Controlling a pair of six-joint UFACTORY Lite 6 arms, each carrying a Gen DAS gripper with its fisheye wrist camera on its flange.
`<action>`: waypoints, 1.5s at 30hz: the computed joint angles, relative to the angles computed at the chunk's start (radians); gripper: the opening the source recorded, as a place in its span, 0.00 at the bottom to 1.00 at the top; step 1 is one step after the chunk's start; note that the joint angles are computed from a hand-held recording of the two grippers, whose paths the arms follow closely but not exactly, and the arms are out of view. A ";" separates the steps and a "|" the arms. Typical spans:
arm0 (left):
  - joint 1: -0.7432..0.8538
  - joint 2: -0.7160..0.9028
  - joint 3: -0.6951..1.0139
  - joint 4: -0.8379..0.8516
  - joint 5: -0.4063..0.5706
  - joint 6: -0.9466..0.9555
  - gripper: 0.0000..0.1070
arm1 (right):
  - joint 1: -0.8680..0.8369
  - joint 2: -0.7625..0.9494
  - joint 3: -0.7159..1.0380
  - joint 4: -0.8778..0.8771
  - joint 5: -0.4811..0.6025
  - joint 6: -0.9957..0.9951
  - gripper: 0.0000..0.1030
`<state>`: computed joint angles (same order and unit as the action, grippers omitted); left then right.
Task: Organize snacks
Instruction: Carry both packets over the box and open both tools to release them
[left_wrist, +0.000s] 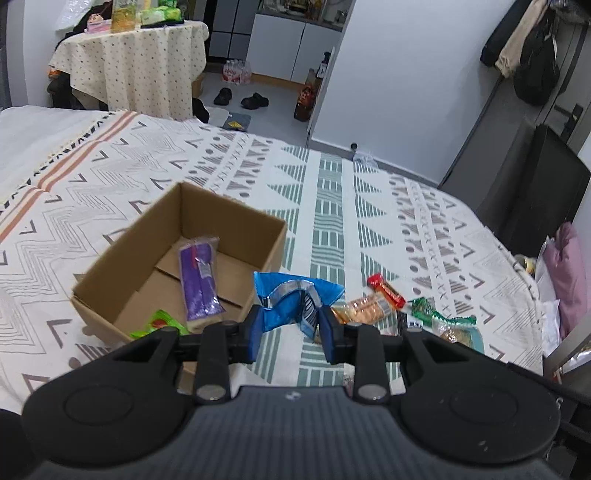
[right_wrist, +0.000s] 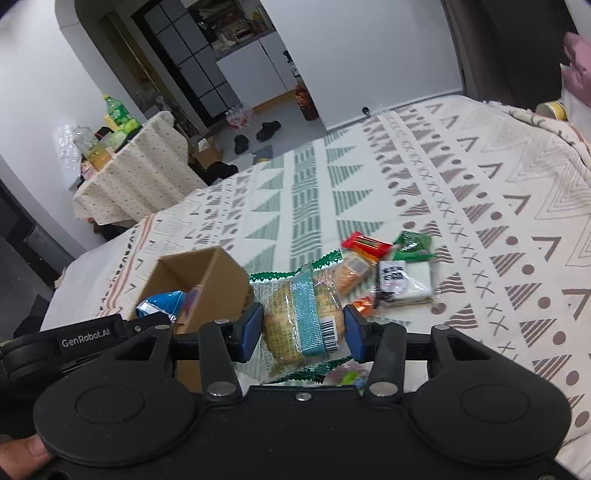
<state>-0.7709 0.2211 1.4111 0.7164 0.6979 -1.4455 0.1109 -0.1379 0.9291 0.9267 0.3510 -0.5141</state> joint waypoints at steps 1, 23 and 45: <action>0.002 -0.019 -0.009 0.000 0.004 0.000 0.29 | 0.012 -0.010 0.001 -0.016 0.000 0.024 0.45; 0.229 -0.331 -0.221 -0.151 -0.064 0.240 0.29 | 0.345 0.074 0.172 -0.690 -0.114 0.828 0.45; 0.529 -0.152 -0.202 -0.609 -0.287 0.745 0.27 | 0.428 0.494 0.583 -0.944 -0.071 1.139 0.45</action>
<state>-0.2414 0.0689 1.2091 0.1071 0.4106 -0.7005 0.5388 0.3561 1.5122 -0.0174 0.2802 0.6249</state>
